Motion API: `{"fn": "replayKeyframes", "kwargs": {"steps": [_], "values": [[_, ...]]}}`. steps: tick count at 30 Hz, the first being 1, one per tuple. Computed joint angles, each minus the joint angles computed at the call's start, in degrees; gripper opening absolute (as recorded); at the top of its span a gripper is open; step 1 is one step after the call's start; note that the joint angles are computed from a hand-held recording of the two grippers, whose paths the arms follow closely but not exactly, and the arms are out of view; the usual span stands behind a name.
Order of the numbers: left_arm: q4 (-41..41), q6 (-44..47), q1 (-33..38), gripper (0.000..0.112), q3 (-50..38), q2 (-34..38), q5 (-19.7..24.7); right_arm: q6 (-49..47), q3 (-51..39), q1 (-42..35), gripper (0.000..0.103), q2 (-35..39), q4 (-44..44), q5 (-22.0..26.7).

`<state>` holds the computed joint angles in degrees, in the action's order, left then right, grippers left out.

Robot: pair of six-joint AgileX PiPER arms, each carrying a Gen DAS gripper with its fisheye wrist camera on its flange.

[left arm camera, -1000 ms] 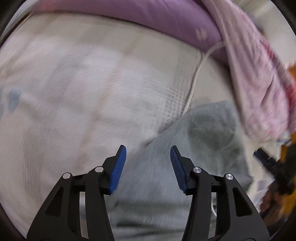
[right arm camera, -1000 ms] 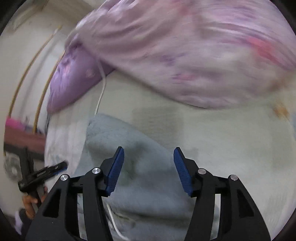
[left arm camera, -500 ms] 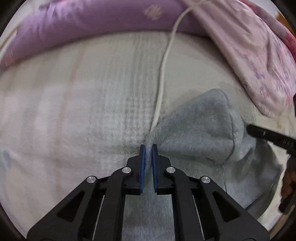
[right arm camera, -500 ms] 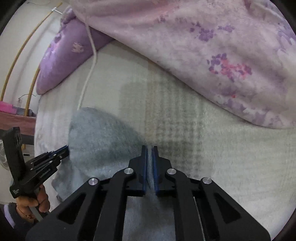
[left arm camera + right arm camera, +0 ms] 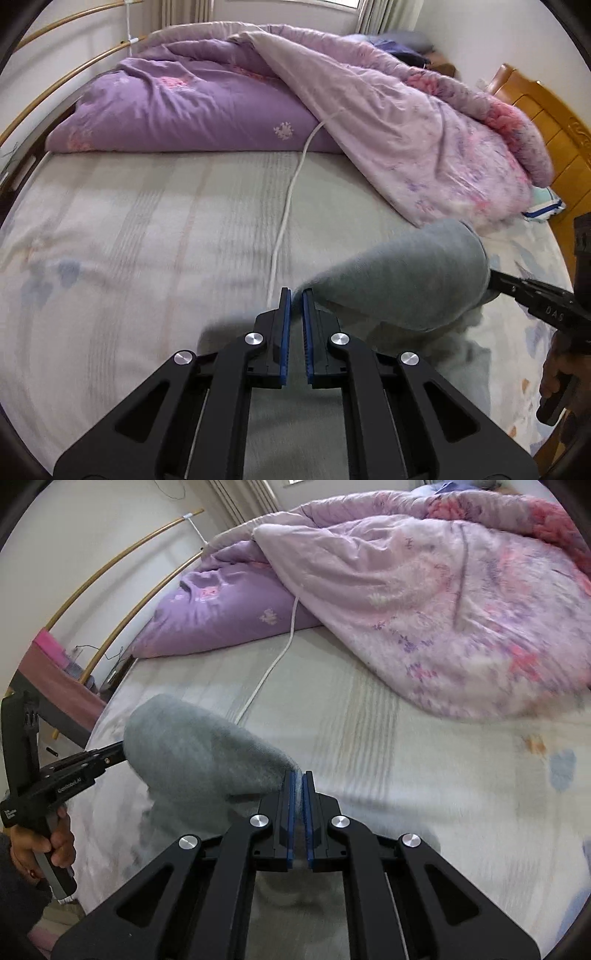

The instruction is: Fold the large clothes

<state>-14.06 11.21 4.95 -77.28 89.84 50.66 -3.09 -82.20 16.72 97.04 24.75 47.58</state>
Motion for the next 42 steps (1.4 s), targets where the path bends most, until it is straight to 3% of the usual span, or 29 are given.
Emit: {"fn": "replayKeyframes", "kwargs": {"steps": [3, 6, 10, 13, 17, 19, 20, 21, 25, 28, 29, 30, 31, 32, 34, 37, 42], "values": [[5.87, -7.51, -2.23, 0.004, 9.31, -9.16, -0.08, 4.08, 9.37, 2.98, 0.004, -7.66, -3.15, 0.03], [9.49, -11.92, -3.3, 0.004, 20.73, -20.02, 3.33, 9.8, 18.94, 6.57, 0.0, -14.81, -5.0, 0.45], [4.57, -10.88, 1.05, 0.004, 30.87, -27.18, 10.01, 17.36, 32.87, 9.18, 0.0, -22.58, -3.2, 0.48], [-3.06, -9.09, 7.29, 0.005, 34.56, -28.82, 12.05, 22.32, 39.13, 7.54, 0.005, -27.02, 1.91, -1.67], [-11.39, -10.31, 9.79, 0.02, 35.66, -24.76, 8.37, 19.98, 42.74, 3.89, 0.012, -27.17, 15.11, -7.91], [-15.5, -11.03, 8.42, 0.035, 34.48, -21.13, 5.07, 18.12, 42.27, 3.36, 0.026, -23.94, 21.62, -11.15], [-17.81, -10.56, 7.99, 0.049, 34.13, -19.49, 3.78, 17.24, 41.62, 3.31, 0.042, -21.48, 24.99, -12.81], [-19.49, -11.13, 6.71, 0.056, 33.52, -17.22, 1.45, 17.19, 41.11, 3.41, 0.055, -20.13, 26.23, -13.51], [-20.84, -12.93, 2.74, 0.056, 30.23, -7.91, -1.69, 12.85, 37.88, 3.5, 0.055, -10.72, 35.06, -15.5], [-18.46, -14.8, 0.41, 0.056, 28.51, -2.53, -2.13, 12.15, 35.93, 3.79, 0.051, -6.14, 37.37, -15.13], [-18.24, -15.04, 0.03, 0.054, 28.12, -1.39, -1.72, 8.27, 35.71, 3.63, 0.033, -5.51, 40.63, -14.98], [-17.22, -15.65, -0.34, 0.029, 27.49, -1.05, -1.16, 5.92, 35.2, 3.79, 0.007, -5.2, 41.61, -14.63], [-15.35, -16.23, -0.92, 0.008, 26.32, -1.1, 0.15, 5.81, 34.45, 3.83, 0.004, -4.98, 40.5, -14.36], [-15.38, -15.85, -0.73, 0.004, 25.93, -1.56, 0.85, 7.03, 33.47, 4.35, 0.004, -5.51, 38.09, -14.26], [-17.39, -14.43, 1.44, 0.004, 26.33, -5.63, 2.83, 12.03, 31.73, 5.03, 0.004, -7.97, 30.98, -13.16], [-18.22, -14.3, 3.93, 0.004, 26.92, -12.75, 7.1, 15.03, 31.28, 4.81, 0.004, -12.9, 27.84, -10.26], [-12.99, -17.2, 2.67, 0.004, 30.32, -24.87, 13.35, 23.2, 33.73, 7.83, 0.004, -19.81, 20.68, -6.57]]}}
